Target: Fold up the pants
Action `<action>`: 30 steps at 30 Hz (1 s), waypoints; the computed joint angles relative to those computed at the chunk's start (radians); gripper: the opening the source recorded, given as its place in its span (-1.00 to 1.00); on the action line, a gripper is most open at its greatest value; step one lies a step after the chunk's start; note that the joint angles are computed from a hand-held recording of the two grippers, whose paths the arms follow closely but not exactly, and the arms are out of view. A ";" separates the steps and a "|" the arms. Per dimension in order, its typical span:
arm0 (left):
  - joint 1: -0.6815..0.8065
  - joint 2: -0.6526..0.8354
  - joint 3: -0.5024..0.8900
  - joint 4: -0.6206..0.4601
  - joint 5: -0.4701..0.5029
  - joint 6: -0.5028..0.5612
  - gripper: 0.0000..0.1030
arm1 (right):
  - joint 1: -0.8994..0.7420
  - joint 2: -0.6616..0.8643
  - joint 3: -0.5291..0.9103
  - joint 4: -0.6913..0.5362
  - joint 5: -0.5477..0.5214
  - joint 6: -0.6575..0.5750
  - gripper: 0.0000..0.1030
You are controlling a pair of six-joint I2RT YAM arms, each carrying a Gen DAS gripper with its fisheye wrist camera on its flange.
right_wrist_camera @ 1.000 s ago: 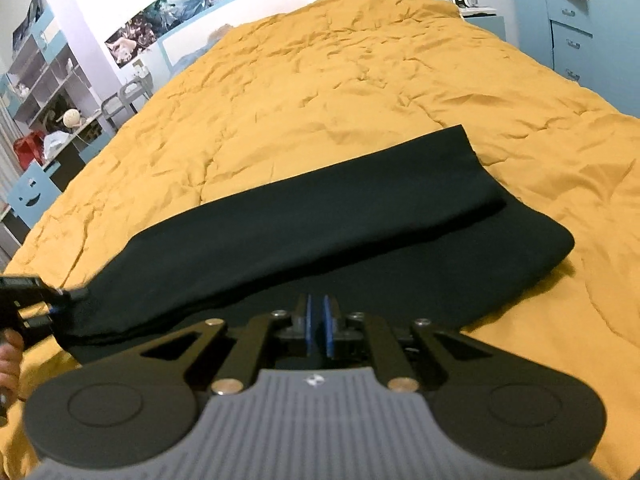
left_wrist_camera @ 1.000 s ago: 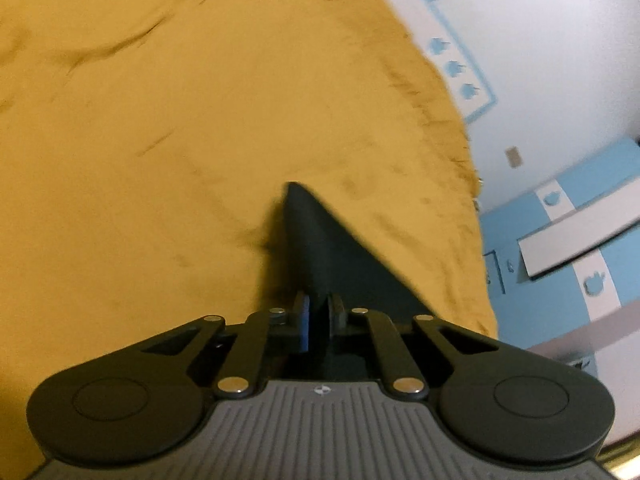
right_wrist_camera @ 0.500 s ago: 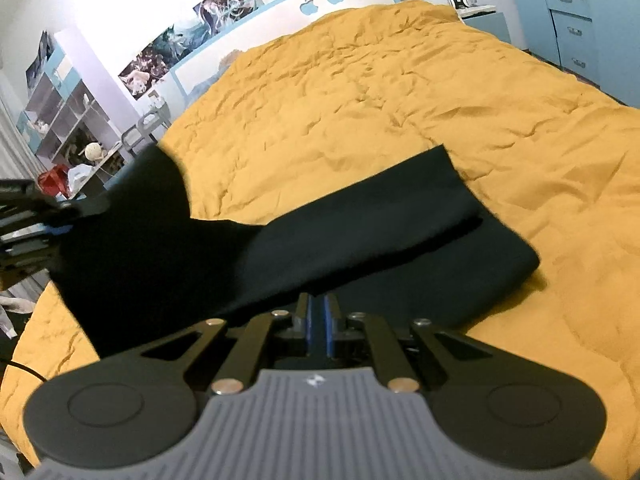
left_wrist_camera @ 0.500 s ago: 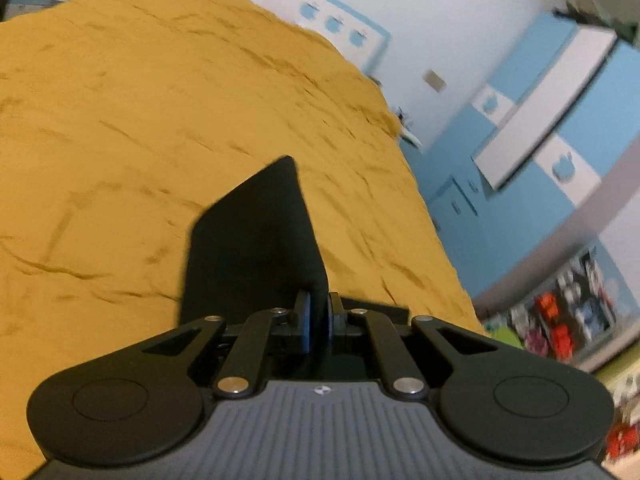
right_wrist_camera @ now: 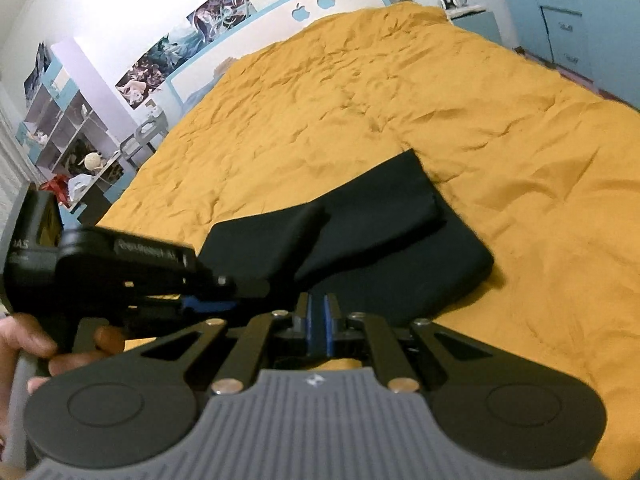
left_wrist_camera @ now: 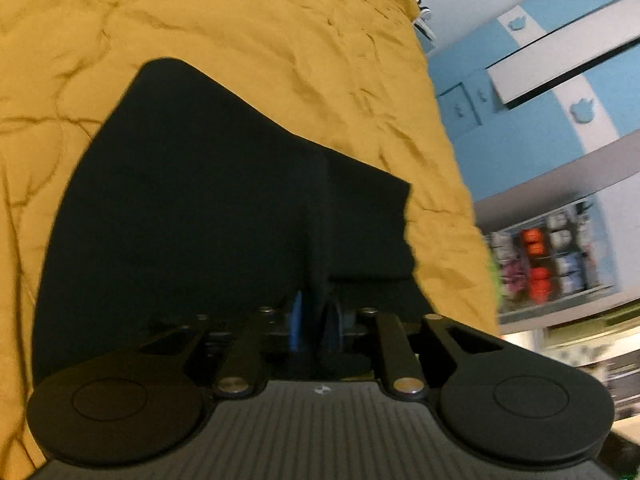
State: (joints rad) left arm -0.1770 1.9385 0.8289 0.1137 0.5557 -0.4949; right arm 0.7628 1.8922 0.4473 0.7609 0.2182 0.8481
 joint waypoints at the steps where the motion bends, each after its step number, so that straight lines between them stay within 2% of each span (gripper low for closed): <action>1: 0.012 -0.012 -0.006 0.003 0.020 0.004 -0.41 | 0.001 0.008 0.003 0.014 -0.008 0.005 -0.92; 2: 0.026 -0.031 -0.020 0.009 0.035 0.012 -0.38 | 0.000 0.016 0.010 0.018 -0.018 0.008 -0.90; 3: 0.032 -0.051 -0.028 0.009 0.033 0.015 -0.35 | 0.000 0.023 0.019 0.020 -0.029 0.012 -0.78; 4: 0.041 -0.072 -0.033 0.002 0.029 0.024 -0.35 | 0.000 0.028 0.025 0.023 -0.036 0.016 -0.56; 6: 0.060 -0.124 -0.054 -0.022 0.015 0.052 -0.35 | 0.001 0.040 0.043 0.019 -0.052 0.036 -0.38; 11: 0.115 -0.279 -0.148 -0.051 -0.088 0.192 -0.34 | -0.005 0.077 0.098 0.025 -0.103 0.091 -0.32; 14: 0.148 -0.324 -0.173 -0.075 -0.122 0.251 -0.33 | -0.003 0.094 0.175 -0.081 -0.109 0.119 -0.29; 17: 0.173 -0.291 -0.172 -0.097 -0.084 0.291 -0.33 | 0.005 0.098 0.213 -0.129 -0.109 0.138 -0.28; 20: 0.172 -0.238 -0.190 -0.063 -0.050 0.303 -0.33 | 0.019 0.082 0.232 -0.193 -0.094 0.143 -0.28; 24: 0.171 -0.234 -0.231 -0.078 0.049 0.363 -0.37 | 0.031 0.029 0.218 -0.268 -0.068 0.147 -0.28; 30: 0.090 -0.208 -0.262 -0.127 0.028 0.420 -0.37 | 0.027 -0.002 0.168 -0.260 -0.074 0.159 -0.27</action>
